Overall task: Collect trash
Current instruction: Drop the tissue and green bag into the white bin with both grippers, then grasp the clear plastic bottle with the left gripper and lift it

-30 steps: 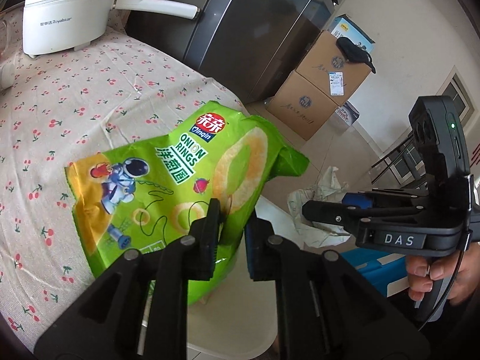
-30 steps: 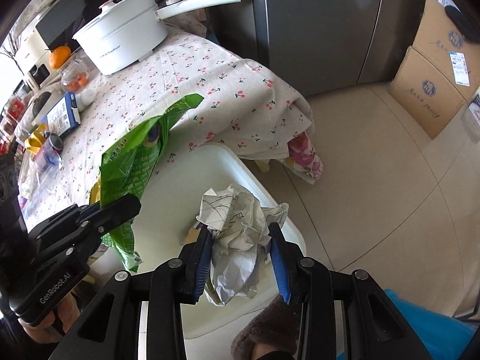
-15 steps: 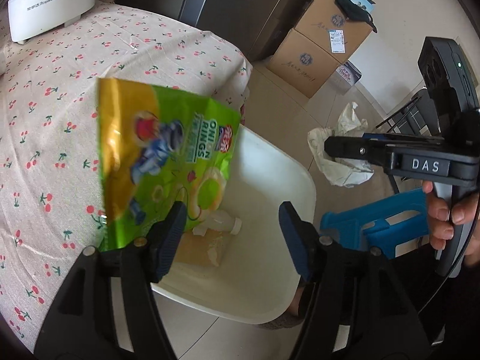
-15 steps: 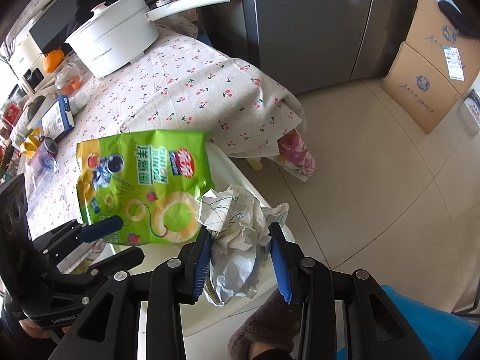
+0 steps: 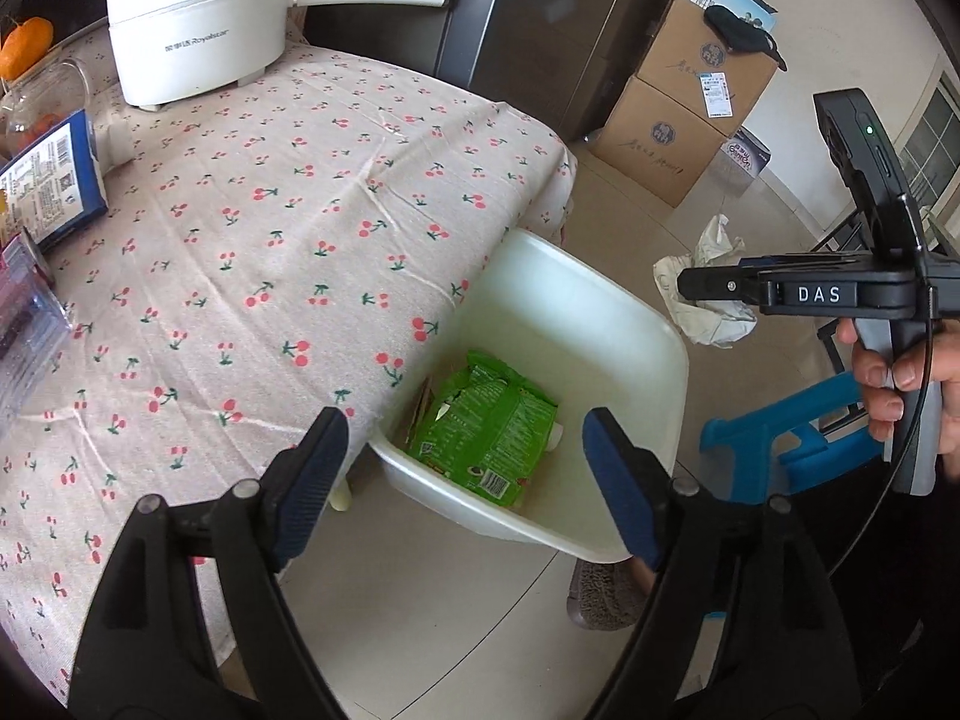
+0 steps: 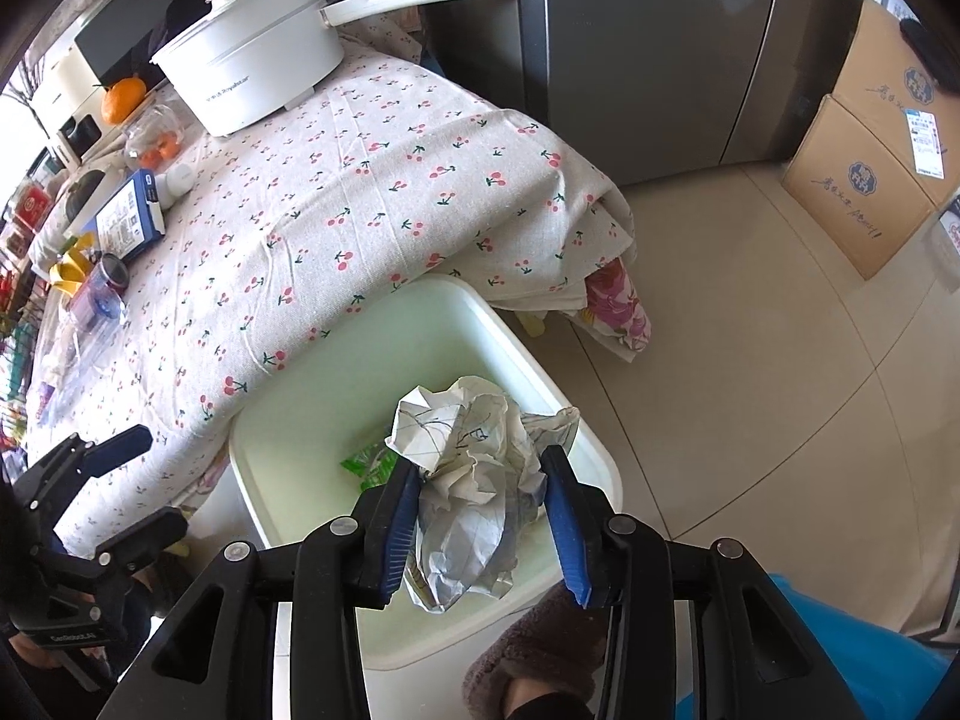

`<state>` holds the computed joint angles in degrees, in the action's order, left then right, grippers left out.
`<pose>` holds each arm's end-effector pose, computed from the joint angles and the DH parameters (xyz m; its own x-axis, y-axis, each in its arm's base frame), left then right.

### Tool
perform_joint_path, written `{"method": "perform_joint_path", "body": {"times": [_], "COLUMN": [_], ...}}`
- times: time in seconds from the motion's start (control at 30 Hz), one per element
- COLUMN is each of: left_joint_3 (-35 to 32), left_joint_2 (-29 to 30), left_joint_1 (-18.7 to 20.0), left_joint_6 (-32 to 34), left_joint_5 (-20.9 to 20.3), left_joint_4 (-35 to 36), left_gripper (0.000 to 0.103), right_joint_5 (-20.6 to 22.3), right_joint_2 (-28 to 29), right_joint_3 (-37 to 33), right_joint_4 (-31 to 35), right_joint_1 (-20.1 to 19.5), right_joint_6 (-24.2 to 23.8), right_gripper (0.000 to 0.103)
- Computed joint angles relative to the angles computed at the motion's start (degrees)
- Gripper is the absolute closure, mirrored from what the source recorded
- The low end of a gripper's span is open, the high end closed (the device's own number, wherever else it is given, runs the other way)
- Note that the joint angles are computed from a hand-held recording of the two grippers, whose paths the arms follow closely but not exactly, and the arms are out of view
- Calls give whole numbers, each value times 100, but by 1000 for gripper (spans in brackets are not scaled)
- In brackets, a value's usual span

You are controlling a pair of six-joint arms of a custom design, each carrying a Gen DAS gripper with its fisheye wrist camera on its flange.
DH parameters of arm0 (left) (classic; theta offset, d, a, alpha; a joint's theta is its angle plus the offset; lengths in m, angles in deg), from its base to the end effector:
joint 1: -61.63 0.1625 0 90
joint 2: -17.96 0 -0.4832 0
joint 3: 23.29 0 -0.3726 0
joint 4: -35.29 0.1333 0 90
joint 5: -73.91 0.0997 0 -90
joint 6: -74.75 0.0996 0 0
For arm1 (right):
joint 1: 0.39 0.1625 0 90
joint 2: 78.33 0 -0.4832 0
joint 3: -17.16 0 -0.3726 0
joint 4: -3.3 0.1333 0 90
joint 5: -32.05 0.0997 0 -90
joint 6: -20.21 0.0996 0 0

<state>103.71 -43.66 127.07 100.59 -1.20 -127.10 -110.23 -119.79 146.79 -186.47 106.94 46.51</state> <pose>-0.0615 -0.5168 0.1655 -0.6230 0.7293 -0.2827 0.7601 0.6498 0.0013 0.1962 -0.4457 0.0704 -0.6953 0.3871 0.6056 0.0182 0.8518 -0.5236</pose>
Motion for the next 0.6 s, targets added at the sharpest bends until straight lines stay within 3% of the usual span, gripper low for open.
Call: {"method": "perform_joint_path", "body": {"times": [0.13,0.2,0.33,0.6], "left_joint_3": [-34,-64,-134,-190], "left_joint_2": [-154,-212,-314,-554], "left_joint_1": [71,113,211,355], "left_joint_6": [1,-56,-131,-28], "left_joint_5": [180,271,401,744], "left_joint_4": [-42,-58,-40,-237], "left_gripper": [21,20,18,11], "right_joint_5": [10,63,118,-77], "right_joint_2": [35,38,30,115], "right_joint_3": [-73,-96,-147,-409], "right_joint_4": [36,27,109,500], "right_joint_1": [38,33,23,137], "right_joint_6": [41,64,198,264], "right_gripper": [59,54,34,21]}}
